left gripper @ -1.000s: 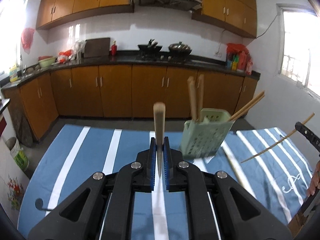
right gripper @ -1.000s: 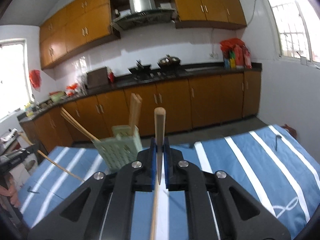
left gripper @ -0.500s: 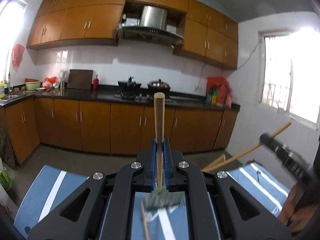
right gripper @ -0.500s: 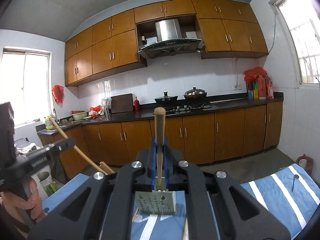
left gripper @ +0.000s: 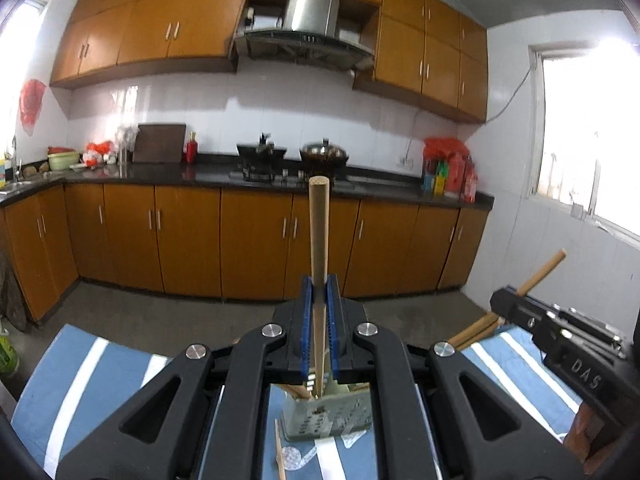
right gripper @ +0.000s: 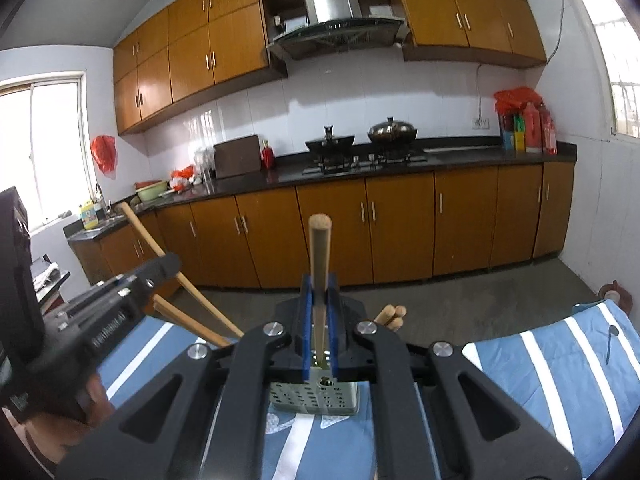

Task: Organize utensils
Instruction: 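Drop the chopsticks into the green holder by opening both tools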

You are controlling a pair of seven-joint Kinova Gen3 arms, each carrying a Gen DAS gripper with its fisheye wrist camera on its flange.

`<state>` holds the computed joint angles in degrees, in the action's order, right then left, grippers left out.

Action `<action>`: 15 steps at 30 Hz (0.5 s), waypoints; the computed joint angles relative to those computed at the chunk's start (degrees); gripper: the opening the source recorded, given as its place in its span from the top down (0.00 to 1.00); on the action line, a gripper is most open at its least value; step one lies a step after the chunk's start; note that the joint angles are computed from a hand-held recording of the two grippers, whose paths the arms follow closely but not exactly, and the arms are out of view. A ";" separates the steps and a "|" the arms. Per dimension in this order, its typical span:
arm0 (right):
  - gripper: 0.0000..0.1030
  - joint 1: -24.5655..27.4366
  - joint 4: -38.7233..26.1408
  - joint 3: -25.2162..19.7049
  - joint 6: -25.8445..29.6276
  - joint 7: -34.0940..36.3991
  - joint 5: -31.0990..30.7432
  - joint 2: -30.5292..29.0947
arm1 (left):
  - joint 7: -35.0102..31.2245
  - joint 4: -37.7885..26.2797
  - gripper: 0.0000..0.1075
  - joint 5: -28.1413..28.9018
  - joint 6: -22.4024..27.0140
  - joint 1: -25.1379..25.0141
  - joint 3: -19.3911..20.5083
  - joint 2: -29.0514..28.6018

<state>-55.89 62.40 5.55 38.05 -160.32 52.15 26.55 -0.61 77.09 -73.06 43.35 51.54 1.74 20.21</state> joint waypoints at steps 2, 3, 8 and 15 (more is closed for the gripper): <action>0.90 0.22 -0.87 -0.33 0.78 0.74 -0.87 0.75 | -1.41 -0.41 0.93 1.86 0.00 -0.57 0.45 0.12; 0.86 0.07 -1.10 -0.15 0.99 0.71 -0.87 0.99 | -1.57 -0.30 0.93 2.31 -0.02 -0.57 0.41 -0.02; 0.80 -0.94 -1.50 0.79 1.61 0.12 -0.17 1.39 | -1.18 0.10 0.89 2.77 0.08 -0.33 0.28 -1.01; 0.80 -5.42 5.95 2.87 1.44 -10.73 10.00 -2.90 | 1.82 2.13 0.76 -0.52 3.02 0.85 1.29 -3.33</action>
